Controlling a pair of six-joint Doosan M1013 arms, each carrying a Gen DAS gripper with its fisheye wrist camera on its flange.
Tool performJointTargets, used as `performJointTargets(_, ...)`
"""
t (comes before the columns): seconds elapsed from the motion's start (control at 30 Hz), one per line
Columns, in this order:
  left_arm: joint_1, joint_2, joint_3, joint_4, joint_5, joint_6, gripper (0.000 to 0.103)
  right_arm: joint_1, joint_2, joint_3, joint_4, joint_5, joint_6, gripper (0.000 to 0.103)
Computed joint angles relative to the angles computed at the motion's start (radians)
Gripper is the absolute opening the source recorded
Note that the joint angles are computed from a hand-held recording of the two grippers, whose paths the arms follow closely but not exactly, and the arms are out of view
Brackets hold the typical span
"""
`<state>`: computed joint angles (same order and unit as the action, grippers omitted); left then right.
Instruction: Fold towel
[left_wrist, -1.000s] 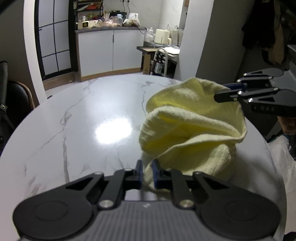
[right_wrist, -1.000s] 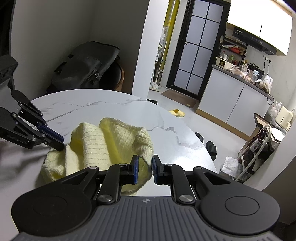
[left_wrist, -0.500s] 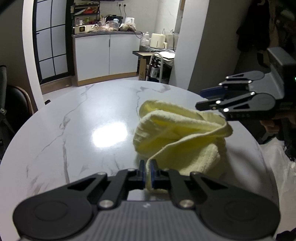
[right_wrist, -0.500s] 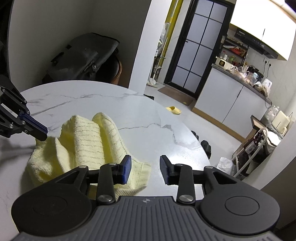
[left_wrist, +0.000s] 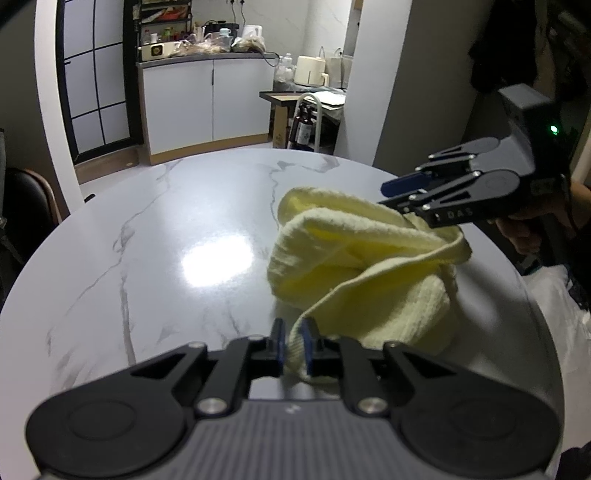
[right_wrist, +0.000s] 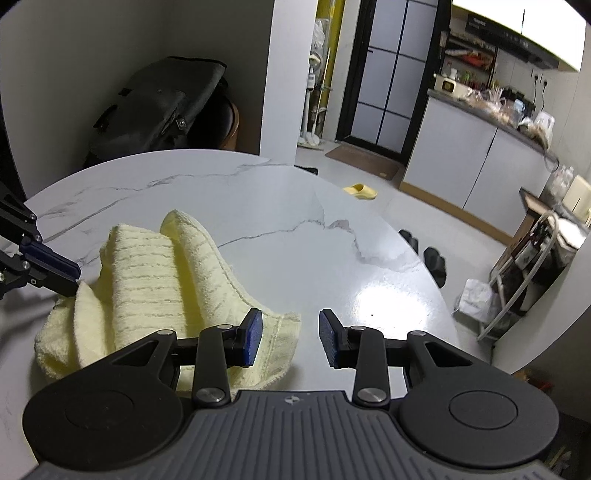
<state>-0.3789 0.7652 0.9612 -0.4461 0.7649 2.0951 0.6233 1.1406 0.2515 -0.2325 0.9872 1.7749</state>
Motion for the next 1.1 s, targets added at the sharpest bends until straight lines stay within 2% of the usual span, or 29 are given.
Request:
performJointTargets(0.1,0.000,0.005,-0.008,-0.001,0.012,0.008,0.018,-0.007,0.009,-0.015,0.038,0.011,-0.012,0.038)
performJointTargets(0.17,-0.001,0.007,-0.012,0.003,0.015,0.017,0.026,-0.010,0.014,-0.022,0.056,0.017,-0.019,0.038)
performJointTargets(0.23,-0.004,0.006,-0.010,0.011,0.008,0.028,0.042,-0.011,0.020,-0.033,0.063,0.026,-0.028,0.038)
performJointTargets(0.3,-0.004,0.007,-0.010,0.001,0.010,0.045,0.048,-0.012,0.030,-0.054,0.080,0.037,-0.044,0.038)
performJointTargets(0.47,-0.003,0.010,-0.011,-0.019,0.034,0.073,0.048,-0.017,0.043,-0.075,0.105,0.044,-0.056,0.038)
performJointTargets(0.67,-0.001,0.007,0.000,-0.043,0.033,0.068,0.046,-0.020,0.020,-0.023,0.117,0.006,-0.062,0.037)
performJointTargets(0.7,0.001,0.006,0.003,-0.050,0.031,0.065,0.043,-0.021,0.010,-0.002,0.119,-0.008,-0.061,0.035)
performJointTargets(0.73,0.001,0.005,0.006,-0.053,0.027,0.062,0.035,-0.021,0.003,0.014,0.121,-0.021,-0.058,0.033)
performJointTargets(0.8,0.003,0.002,0.013,-0.060,0.021,0.056,0.027,-0.022,-0.009,0.040,0.124,-0.041,-0.047,0.020)
performJointTargets(0.83,0.005,0.000,0.016,-0.067,0.019,0.055,0.023,-0.023,-0.016,0.054,0.126,-0.052,-0.041,0.018)
performJointTargets(0.9,0.007,-0.004,0.025,-0.079,0.012,0.062,0.021,-0.025,-0.031,0.086,0.129,-0.076,-0.035,0.012)
performJointTargets(1.1,0.012,-0.019,0.050,-0.127,-0.038,0.093,0.011,-0.021,-0.074,0.167,0.091,-0.150,-0.004,0.008)
